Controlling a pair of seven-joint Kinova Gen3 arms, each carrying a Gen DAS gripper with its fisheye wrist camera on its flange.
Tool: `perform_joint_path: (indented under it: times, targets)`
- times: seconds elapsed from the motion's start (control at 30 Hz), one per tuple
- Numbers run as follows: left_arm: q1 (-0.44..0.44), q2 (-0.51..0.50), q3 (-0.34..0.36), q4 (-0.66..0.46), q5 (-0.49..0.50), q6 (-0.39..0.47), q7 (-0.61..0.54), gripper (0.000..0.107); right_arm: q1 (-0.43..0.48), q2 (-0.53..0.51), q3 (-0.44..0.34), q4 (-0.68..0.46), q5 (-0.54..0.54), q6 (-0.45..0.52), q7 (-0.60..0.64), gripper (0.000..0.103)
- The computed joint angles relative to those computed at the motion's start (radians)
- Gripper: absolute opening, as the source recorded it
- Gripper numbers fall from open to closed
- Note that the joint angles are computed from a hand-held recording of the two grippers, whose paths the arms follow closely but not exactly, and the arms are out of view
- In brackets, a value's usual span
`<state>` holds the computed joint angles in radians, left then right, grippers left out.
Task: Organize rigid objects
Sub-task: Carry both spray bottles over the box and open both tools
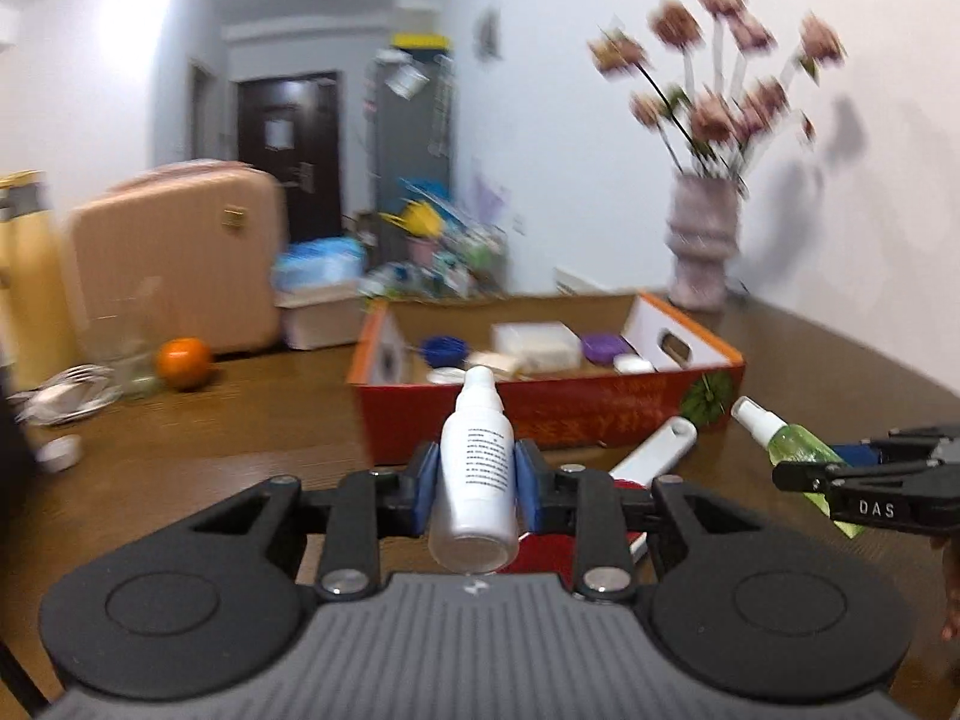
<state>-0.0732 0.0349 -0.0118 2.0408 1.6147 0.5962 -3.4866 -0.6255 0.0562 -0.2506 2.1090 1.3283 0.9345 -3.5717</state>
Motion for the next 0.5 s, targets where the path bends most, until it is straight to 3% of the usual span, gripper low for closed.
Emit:
perform_joint_path:
  times: [0.17, 0.3, 0.5]
  targets:
    - [-0.088, -0.172, -0.082, 0.124, 0.018, 0.045, 0.020, 0.028, -0.072, -0.023, -0.061, -0.014, 0.103, 0.021, -0.064, 0.030]
    - [-0.174, -0.281, -0.159, 0.187, -0.037, 0.124, 0.055, 0.028, -0.112, -0.003, -0.080, -0.067, 0.196, -0.009, -0.045, 0.030]
    - [-0.242, -0.362, -0.234, 0.218, -0.090, 0.199, 0.063, 0.028, -0.175, 0.026, -0.090, -0.139, 0.225, 0.023, -0.005, 0.030]
